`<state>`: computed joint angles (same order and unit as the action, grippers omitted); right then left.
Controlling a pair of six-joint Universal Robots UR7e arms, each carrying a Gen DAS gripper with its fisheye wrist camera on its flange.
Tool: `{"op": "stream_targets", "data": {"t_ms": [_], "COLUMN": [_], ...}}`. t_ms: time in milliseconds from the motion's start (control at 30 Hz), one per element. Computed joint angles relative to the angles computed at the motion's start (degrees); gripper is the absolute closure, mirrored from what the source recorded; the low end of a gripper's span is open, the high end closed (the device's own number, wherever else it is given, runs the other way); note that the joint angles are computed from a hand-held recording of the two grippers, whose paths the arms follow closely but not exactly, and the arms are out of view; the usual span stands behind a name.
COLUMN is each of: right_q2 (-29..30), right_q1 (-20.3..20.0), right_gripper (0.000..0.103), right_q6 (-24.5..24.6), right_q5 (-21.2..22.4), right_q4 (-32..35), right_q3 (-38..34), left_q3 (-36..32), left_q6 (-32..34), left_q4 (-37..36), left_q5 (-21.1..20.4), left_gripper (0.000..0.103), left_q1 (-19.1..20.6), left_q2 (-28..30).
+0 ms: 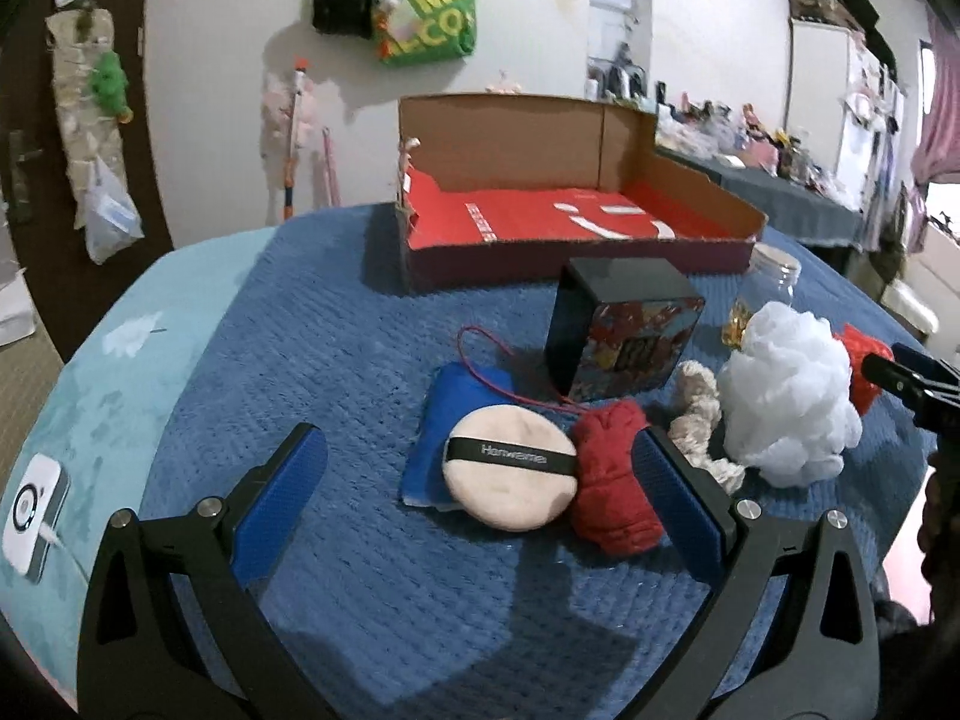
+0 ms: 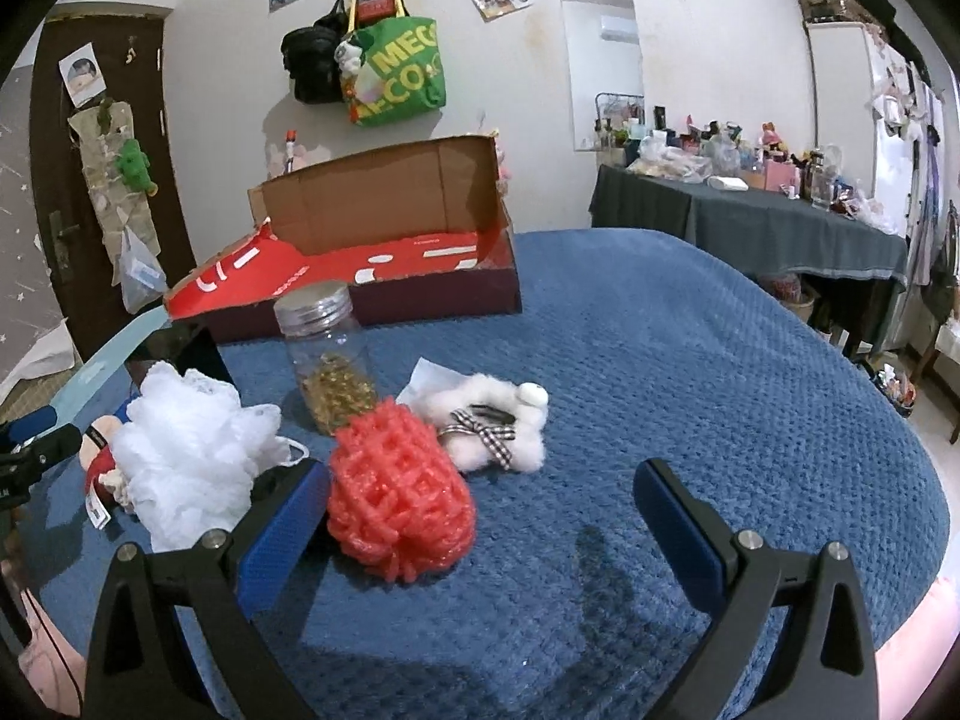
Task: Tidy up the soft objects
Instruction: 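Move the right tool to the red mesh net while the left tool approaches the powder puff, then close the right gripper on the red mesh net while the left gripper grasps the powder puff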
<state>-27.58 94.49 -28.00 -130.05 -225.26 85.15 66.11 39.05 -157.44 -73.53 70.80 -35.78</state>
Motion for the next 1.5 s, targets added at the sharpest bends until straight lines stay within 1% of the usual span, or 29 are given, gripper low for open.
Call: {"op": "stream_targets", "data": {"t_ms": [67, 100, 133, 167, 200, 233, 267, 300, 333, 367, 400, 433, 467, 533, 633, 700, 800, 1000, 1100, 1200, 1267, 1300, 1333, 1367, 1400, 1467, 1500], "right_q2": [-0.2, -0.3, -0.4, -0.6, -0.9, -1.2, -1.4, -1.5, -1.7, -2.2, -2.5, -2.4, -1.9, -1.7, -0.5, -0.5, -0.8, -1.1, -1.5, -1.9, -2.5, -2.4, -2.4, -2.3, -2.2, -2.3, -2.4], "right_q1": [-0.2, -0.3, -0.4, -0.6, -0.7, -0.8, -0.9, -1.0, -1.2, -1.4, -1.6, -1.6, -1.3, -0.9, 0.1, 0.4, 0.6, 0.6, 0.5, 0.2, -0.3, -0.3, -0.4, -0.4, -0.4, -0.7, -0.9], "right_gripper": [0.000, 0.000, 0.001, 0.006, 0.009, 0.012, 0.019, 0.023, 0.035, 0.050, 0.057, 0.057, 0.058, 0.059, 0.059, 0.059, 0.060, 0.059, 0.057, 0.045, 0.015, 0.011, 0.009, 0.009, 0.009, 0.009, 0.009], "right_q6": [0.3, 0.4, 0.7, 1.1, 1.5, 2.1, 2.5, 2.6, 2.8, 3.2, 3.6, 3.3, 2.0, 0.2, -3.8, -4.5, -4.3, -4.3, -4.5, -4.0, -2.9, -2.8, -2.8, -2.9, -2.9, -2.1, -1.6], "right_q5": [0.5, 0.8, 1.1, 1.8, 2.5, 3.4, 4.0, 4.6, 5.5, 6.9, 8.2, 8.5, 8.1, 9.2, 7.7, 7.6, 7.9, 8.2, 8.3, 8.2, 8.7, 8.8, 9.0, 8.7, 8.3, 8.1, 8.3], "right_q4": [1.0, 1.4, 1.8, 2.3, 2.8, 3.7, 4.2, 4.8, 5.5, 6.4, 7.0, 7.0, 5.8, 3.9, 0.9, 0.4, 0.5, 0.4, 1.7, 4.0, 5.1, 4.6, 3.9, 3.6, 3.6, 3.8, 3.9], "right_q3": [0.2, 0.3, 0.4, 0.7, 0.9, 1.3, 1.5, 1.7, 2.0, 2.6, 3.2, 3.2, 2.9, 3.3, 2.1, 1.8, 1.7, 1.9, 2.5, 3.1, 3.8, 4.1, 4.4, 4.3, 4.3, 4.4, 4.6], "left_q3": [-1.4, -2.0, -2.2, -2.2, -2.2, -2.4, -2.5, -2.7, -2.8, -3.1, -3.7, -3.8, -3.8, -3.4, -2.2, -1.8, -0.9, 0.3, 0.7, -0.1, -0.2, -0.2, -0.2, 0.1, 1.1, 2.9, 2.9], "left_q6": [0.2, 0.4, 0.8, 1.5, 2.7, 3.6, 4.7, 5.2, 5.4, 5.4, 5.2, 5.2, 5.1, 4.9, 5.1, 5.3, 5.9, 6.2, 6.7, 7.2, 8.0, 8.6, 8.9, 9.2, 9.8, 11.4, 11.6], "left_q4": [2.6, 3.6, 3.7, 3.6, 3.5, 3.7, 4.0, 4.7, 5.6, 6.7, 8.3, 8.5, 8.2, 8.0, 6.3, 5.8, 4.8, 5.1, 5.6, 7.5, 7.8, 7.6, 7.4, 6.9, 5.0, 2.0, 2.6], "left_q5": [-0.7, -1.4, -1.6, -1.7, -1.8, -1.7, -1.5, -1.8, -2.3, -2.7, -3.0, -2.2, -1.8, -2.4, -2.2, -2.2, -1.9, -0.8, -1.5, -1.0, -1.2, -1.1, -0.9, -0.5, -0.7, -3.2, -3.2], "left_gripper": [0.000, 0.001, 0.005, 0.007, 0.010, 0.016, 0.020, 0.031, 0.047, 0.055, 0.069, 0.073, 0.073, 0.081, 0.085, 0.087, 0.087, 0.087, 0.084, 0.080, 0.076, 0.066, 0.037, 0.024, 0.017, 0.017, 0.017], "left_q1": [0.3, 0.4, 0.3, 0.3, 0.3, 0.3, 0.2, 0.3, 0.4, 0.4, 0.5, 0.4, 0.3, 0.5, 0.4, 0.4, 0.2, 0.2, 0.6, 0.6, 0.7, 0.7, 0.6, 0.5, 0.5, 0.8, 0.7], "left_q2": [0.4, 0.6, 0.8, 1.0, 1.1, 1.2, 1.4, 1.4, 1.4, 1.4, 1.6, 1.7, 1.8, 1.4, 0.7, 0.4, 0.0, -0.9, -1.4, -1.1, -1.1, -1.0, -1.0, -1.0, -1.2, -1.9, -2.0]}}
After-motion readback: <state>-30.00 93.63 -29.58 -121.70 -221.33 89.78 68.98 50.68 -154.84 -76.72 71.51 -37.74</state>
